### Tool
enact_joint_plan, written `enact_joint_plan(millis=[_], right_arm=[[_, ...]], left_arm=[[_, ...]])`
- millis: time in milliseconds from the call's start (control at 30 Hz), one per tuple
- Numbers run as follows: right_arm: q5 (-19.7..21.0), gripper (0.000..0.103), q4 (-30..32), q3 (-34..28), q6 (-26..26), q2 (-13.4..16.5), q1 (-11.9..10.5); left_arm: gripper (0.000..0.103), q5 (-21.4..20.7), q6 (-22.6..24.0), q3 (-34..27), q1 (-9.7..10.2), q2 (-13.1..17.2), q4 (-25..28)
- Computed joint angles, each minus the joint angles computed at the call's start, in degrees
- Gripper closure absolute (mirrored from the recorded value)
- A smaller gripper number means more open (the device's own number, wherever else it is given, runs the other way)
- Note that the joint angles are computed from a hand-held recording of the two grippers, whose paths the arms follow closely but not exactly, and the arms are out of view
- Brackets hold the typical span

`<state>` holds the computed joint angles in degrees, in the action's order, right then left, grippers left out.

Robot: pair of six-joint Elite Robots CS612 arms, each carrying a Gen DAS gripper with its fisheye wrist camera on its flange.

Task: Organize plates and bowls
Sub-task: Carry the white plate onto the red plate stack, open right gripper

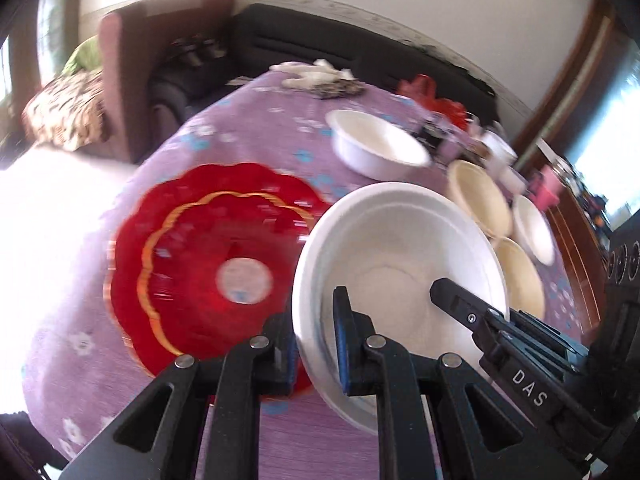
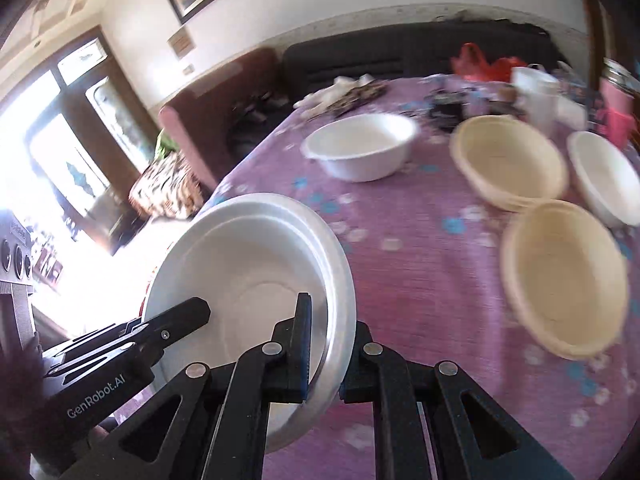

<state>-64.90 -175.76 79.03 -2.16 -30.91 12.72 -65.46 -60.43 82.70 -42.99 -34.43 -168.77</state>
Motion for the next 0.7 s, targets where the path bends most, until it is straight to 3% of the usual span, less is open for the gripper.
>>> enact_joint_plan(millis=[100, 267, 433, 600, 700], right_arm=[[-1.26, 0.092, 3.88, -4.33, -1.23, 2.12, 2.26], [-3.15, 0.092, 9.05, -9.49, -2.17, 4.87, 4.16], [-4.03, 0.091, 11.13, -11.64, -2.19, 6.21, 4.64], [-2.73, 0.091, 13.0, -12.87, -1.83, 6.98, 4.79], [-2.14, 0.091, 12.48, -12.85, -2.51, 7.09, 4.87]], left_arm=[[0.09, -0.67, -2.48, 1.61, 1.32, -0.17, 0.23], [0.089, -2.41, -4.58, 1.59, 3.13, 0.7, 1.22], [0.088, -3.73, -5.16, 1.23, 3.94, 1.32, 1.61], [0.086, -2.51, -6.23, 1.06, 4.1, 1.48, 2.64], [0.069, -1.08, -6.11, 1.82, 3.93, 1.15, 1.03]])
